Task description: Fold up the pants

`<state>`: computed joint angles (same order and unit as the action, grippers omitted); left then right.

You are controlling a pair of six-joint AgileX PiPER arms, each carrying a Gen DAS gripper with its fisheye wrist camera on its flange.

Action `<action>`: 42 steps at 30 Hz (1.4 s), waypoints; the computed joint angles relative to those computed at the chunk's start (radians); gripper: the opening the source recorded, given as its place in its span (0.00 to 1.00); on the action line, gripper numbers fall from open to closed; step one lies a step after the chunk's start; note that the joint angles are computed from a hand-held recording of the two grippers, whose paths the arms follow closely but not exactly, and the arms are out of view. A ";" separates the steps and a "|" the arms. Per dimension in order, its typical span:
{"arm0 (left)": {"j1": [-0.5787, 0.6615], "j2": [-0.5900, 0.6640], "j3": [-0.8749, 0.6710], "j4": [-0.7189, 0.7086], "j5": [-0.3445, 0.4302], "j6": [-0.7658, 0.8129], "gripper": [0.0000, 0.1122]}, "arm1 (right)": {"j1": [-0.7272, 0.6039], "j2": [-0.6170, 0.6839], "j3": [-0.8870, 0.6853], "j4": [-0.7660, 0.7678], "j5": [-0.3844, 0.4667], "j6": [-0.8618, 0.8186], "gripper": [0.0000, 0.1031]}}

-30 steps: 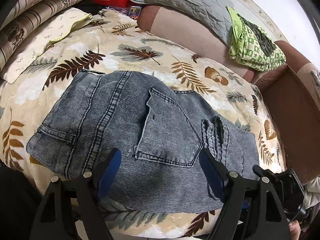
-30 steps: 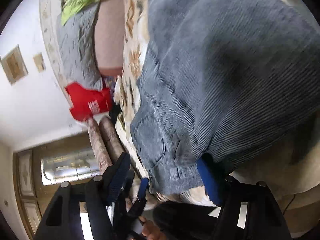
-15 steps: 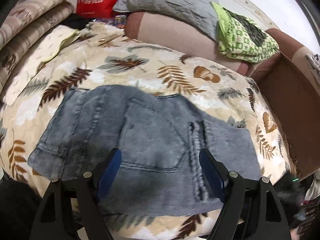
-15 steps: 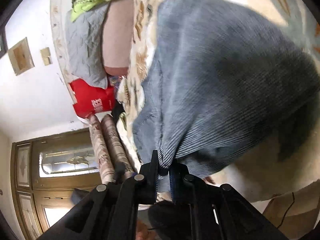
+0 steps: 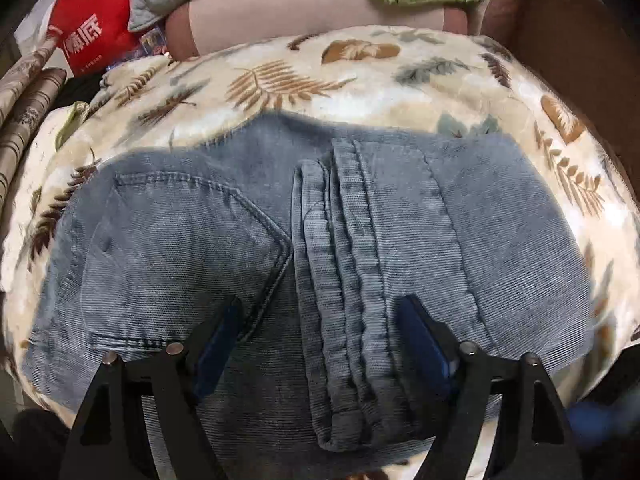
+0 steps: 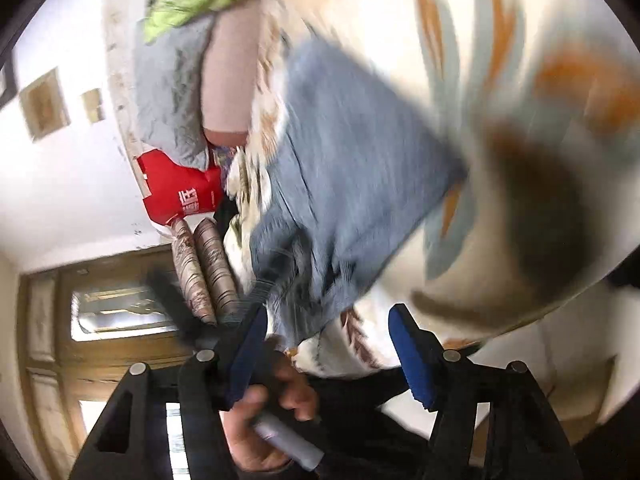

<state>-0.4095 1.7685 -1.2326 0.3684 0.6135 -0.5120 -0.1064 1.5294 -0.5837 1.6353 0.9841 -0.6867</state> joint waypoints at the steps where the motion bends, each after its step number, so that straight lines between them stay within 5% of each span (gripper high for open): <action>1: -0.003 -0.009 0.021 0.029 -0.022 -0.017 0.74 | -0.034 -0.034 -0.034 -0.054 -0.024 0.035 0.64; 6: 0.006 -0.009 0.006 -0.012 0.003 0.033 0.74 | -0.077 0.084 -0.242 -0.051 0.038 0.006 0.64; 8: 0.007 -0.016 0.006 -0.025 0.011 0.036 0.74 | -0.043 0.194 -0.318 -0.117 -0.002 0.049 0.65; 10: 0.018 -0.034 -0.008 -0.093 0.037 0.090 0.73 | -0.039 0.265 -0.316 -0.162 -0.026 0.048 0.49; 13: 0.020 -0.131 0.048 -0.082 -0.066 0.037 0.73 | -0.063 0.240 -0.339 -0.211 0.014 0.104 0.51; 18: -0.021 -0.023 -0.020 -0.064 0.035 0.094 0.73 | -0.058 0.203 -0.497 -0.351 0.020 0.228 0.53; 20: -0.006 -0.032 0.042 -0.077 -0.041 0.088 0.74 | -0.038 0.240 -0.613 -0.390 0.016 0.269 0.55; 27: -0.006 -0.041 0.087 -0.035 -0.096 0.066 0.74 | 0.035 0.586 -1.023 -0.531 0.003 0.469 0.57; 35: 0.003 -0.054 0.096 -0.054 -0.114 0.092 0.75 | 0.000 0.331 -0.730 -0.464 0.025 0.328 0.58; 38: 0.004 -0.058 0.103 -0.059 -0.122 0.093 0.75 | -0.001 0.198 -0.512 -0.395 0.009 0.232 0.70; 42: 0.028 -0.064 0.067 -0.164 -0.074 0.197 0.74 | -0.026 0.196 -0.399 -0.360 0.001 0.170 0.69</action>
